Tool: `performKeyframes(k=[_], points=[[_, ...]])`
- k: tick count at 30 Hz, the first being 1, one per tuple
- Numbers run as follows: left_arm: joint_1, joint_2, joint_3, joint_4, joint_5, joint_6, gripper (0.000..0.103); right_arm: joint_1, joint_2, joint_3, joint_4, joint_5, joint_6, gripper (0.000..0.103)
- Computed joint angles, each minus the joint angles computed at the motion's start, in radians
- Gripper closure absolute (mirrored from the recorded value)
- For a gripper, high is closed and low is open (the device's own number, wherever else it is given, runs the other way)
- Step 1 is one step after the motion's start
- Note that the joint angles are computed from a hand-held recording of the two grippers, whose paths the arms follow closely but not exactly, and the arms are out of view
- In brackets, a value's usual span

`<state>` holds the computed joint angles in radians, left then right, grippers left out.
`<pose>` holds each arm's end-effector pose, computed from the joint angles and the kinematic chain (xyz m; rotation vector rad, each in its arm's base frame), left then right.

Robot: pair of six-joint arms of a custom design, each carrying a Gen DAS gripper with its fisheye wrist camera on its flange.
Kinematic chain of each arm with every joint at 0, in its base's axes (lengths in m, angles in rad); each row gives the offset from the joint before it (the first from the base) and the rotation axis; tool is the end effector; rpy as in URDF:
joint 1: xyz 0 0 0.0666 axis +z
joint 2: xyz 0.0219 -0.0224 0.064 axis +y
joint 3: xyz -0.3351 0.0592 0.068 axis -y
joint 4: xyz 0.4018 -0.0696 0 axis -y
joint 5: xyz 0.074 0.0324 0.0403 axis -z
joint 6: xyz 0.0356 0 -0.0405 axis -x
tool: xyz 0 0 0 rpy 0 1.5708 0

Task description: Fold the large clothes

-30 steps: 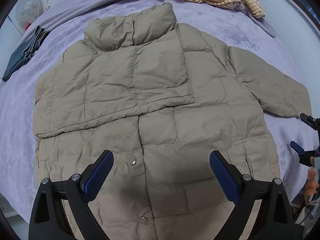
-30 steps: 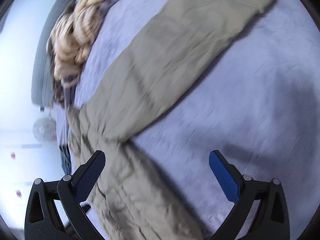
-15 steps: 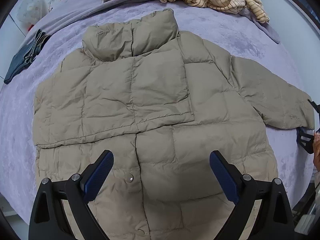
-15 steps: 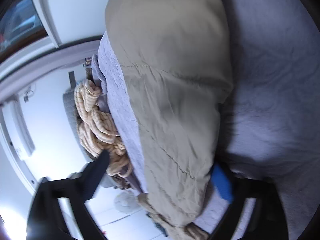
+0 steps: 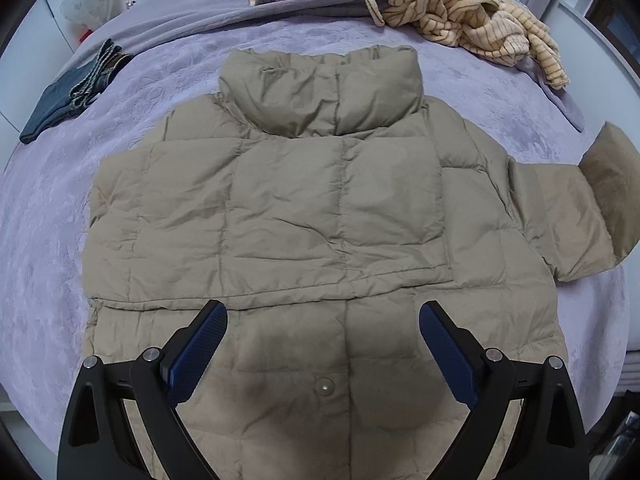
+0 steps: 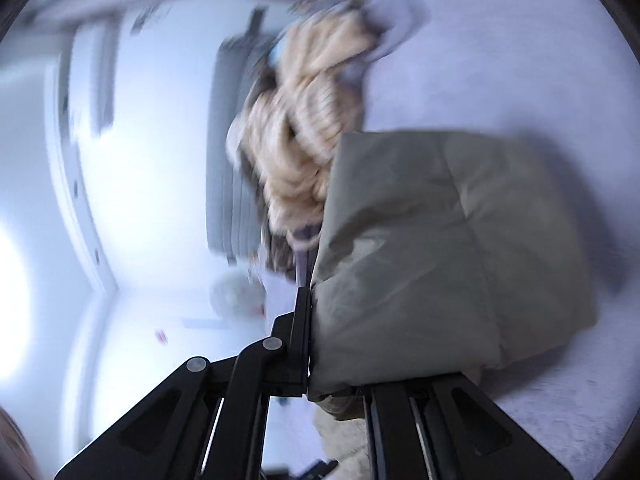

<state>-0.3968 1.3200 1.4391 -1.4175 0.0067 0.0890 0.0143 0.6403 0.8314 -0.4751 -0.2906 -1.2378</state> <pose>0.3990 -0.1679 0.4142 0.4423 2.8428 -0.1042 0.2918 0.0140 0.4312 0.9643 1.7549 1.1106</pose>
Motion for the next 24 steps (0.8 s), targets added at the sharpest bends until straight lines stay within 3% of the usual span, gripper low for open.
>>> performKeyframes(k=[4,7,11,17,18,20,21,22,24], points=[[0.074,-0.008,-0.008,0.031,-0.002,-0.03,0.006,0.254,0.297,0.284,-0.16,0.13,0.274,0.097],[0.138,-0.014,-0.02,0.051,-0.004,-0.06,0.006,0.405,0.497,0.429,-0.236,0.184,0.366,0.097],[0.21,-0.017,-0.039,0.082,-0.012,-0.092,0.006,0.512,0.703,0.542,-0.306,0.189,0.371,0.097],[0.282,-0.011,-0.072,0.124,0.003,-0.115,0.006,0.573,0.832,0.561,-0.387,0.212,0.3,0.093],[0.288,-0.009,-0.075,0.128,0.009,-0.115,0.006,0.577,0.843,0.567,-0.407,0.226,0.294,0.09],[0.295,-0.001,-0.078,0.131,0.028,-0.109,0.006,0.573,0.85,0.578,-0.426,0.226,0.288,0.058],[0.297,0.003,-0.079,0.131,0.038,-0.107,0.006,0.574,0.84,0.57,-0.417,0.218,0.281,0.035],[0.296,0.006,-0.078,0.131,0.047,-0.105,0.006,0.576,0.828,0.568,-0.414,0.208,0.275,0.029],[0.295,0.013,-0.073,0.133,0.063,-0.105,0.006,0.57,0.805,0.568,-0.433,0.196,0.277,0.029]])
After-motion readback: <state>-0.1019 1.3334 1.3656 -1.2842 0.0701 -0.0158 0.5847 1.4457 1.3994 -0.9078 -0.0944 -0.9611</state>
